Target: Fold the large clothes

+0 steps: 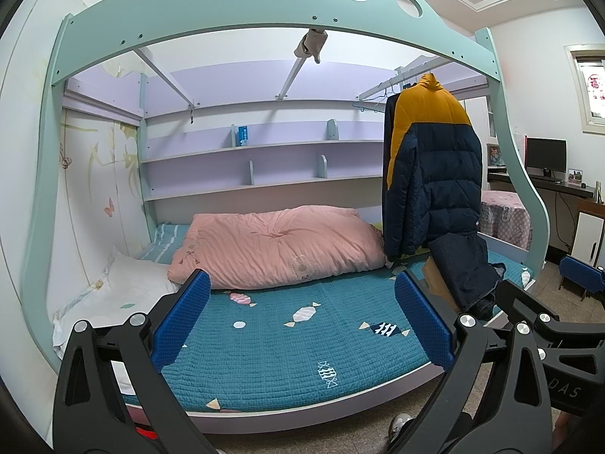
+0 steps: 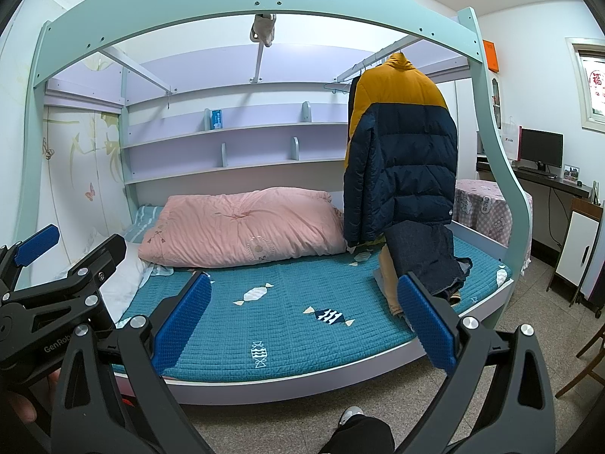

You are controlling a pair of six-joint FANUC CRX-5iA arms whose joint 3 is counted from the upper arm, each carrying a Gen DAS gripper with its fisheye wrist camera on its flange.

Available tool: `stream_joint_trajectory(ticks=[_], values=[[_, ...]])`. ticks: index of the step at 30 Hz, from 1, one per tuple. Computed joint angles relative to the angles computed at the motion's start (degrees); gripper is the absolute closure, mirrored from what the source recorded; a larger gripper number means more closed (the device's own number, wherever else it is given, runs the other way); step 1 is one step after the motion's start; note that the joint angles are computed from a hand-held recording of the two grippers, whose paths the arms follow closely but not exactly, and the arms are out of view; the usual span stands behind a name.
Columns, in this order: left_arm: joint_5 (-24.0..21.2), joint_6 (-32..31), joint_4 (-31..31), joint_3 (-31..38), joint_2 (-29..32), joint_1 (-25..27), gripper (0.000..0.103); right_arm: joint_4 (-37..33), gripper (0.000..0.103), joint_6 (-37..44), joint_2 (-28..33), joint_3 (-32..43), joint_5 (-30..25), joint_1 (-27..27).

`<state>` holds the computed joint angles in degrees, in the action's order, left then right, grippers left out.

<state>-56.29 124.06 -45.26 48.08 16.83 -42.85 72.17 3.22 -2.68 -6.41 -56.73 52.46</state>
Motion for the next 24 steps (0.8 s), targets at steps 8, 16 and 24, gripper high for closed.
stream_joint_trajectory(ticks=[8,16,24], values=[[-0.16,0.03,-0.2,0.3,0.14,-0.03,0.005,-0.02,0.008,-0.06,0.06,0.09,-0.22,0.12],[-0.37,-0.13,-0.07,0.68,0.27,0.13,0.005,-0.12,0.008,-0.02,0.1,0.19,-0.25,0.16],[-0.32,0.01,-0.25,0.56,0.23,0.04,0.005,-0.12,0.008,-0.01,0.1,0.19,-0.26,0.15]])
